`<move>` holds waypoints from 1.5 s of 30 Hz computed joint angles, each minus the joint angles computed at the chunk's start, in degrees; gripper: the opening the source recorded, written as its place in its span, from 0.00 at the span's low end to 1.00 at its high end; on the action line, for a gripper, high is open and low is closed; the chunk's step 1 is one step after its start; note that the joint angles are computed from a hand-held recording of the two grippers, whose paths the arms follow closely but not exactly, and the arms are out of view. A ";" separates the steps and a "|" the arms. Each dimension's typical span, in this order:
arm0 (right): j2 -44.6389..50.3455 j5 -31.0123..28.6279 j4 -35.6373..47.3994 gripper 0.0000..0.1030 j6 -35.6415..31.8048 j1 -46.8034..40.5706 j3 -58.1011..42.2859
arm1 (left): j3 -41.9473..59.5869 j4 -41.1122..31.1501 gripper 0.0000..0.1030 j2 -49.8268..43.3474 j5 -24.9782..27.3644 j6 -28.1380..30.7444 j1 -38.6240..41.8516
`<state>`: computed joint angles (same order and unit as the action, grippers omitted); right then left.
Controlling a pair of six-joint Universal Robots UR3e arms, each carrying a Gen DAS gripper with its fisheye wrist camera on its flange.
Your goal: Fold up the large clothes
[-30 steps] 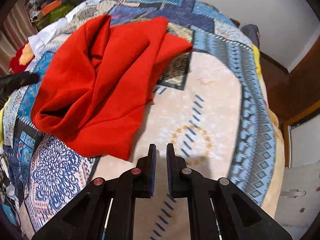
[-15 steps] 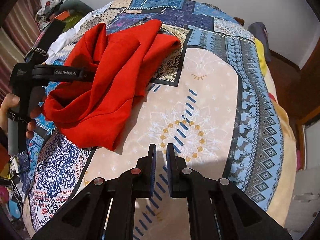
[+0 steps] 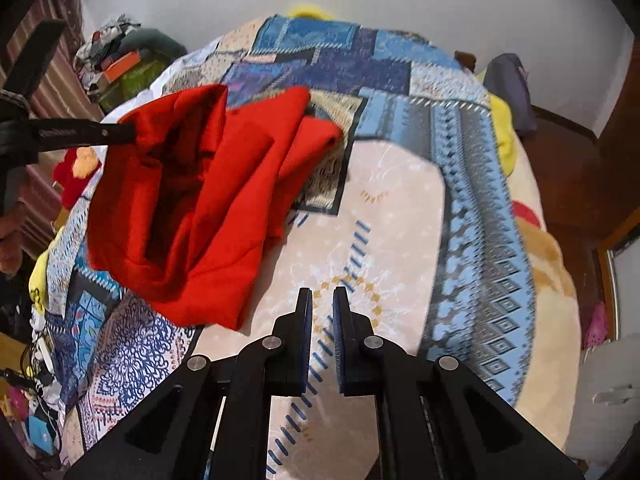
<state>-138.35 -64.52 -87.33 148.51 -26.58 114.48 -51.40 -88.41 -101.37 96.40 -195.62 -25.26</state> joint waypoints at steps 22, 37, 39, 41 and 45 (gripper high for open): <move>-4.68 2.21 11.87 0.05 -10.02 -12.35 -2.55 | -7.74 13.22 0.05 -11.92 -5.42 -1.36 -7.95; -0.38 -1.90 1.51 0.05 3.01 3.24 -3.76 | -16.30 13.94 0.50 1.95 3.15 6.38 -12.05; 1.33 -3.14 -2.07 0.05 6.31 7.16 -3.61 | -18.83 14.47 0.50 5.39 3.31 5.99 -10.50; 3.36 -4.09 -5.82 0.05 9.57 11.09 -3.52 | -21.33 14.69 0.50 9.05 3.09 6.15 -8.17; 9.97 -6.72 -15.35 0.05 17.84 20.96 -4.21 | -29.44 15.19 0.54 20.40 0.30 8.19 1.09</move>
<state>-128.38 -71.24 -102.68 166.36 -5.62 110.27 -80.84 -73.22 -80.97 96.70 -187.43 -24.17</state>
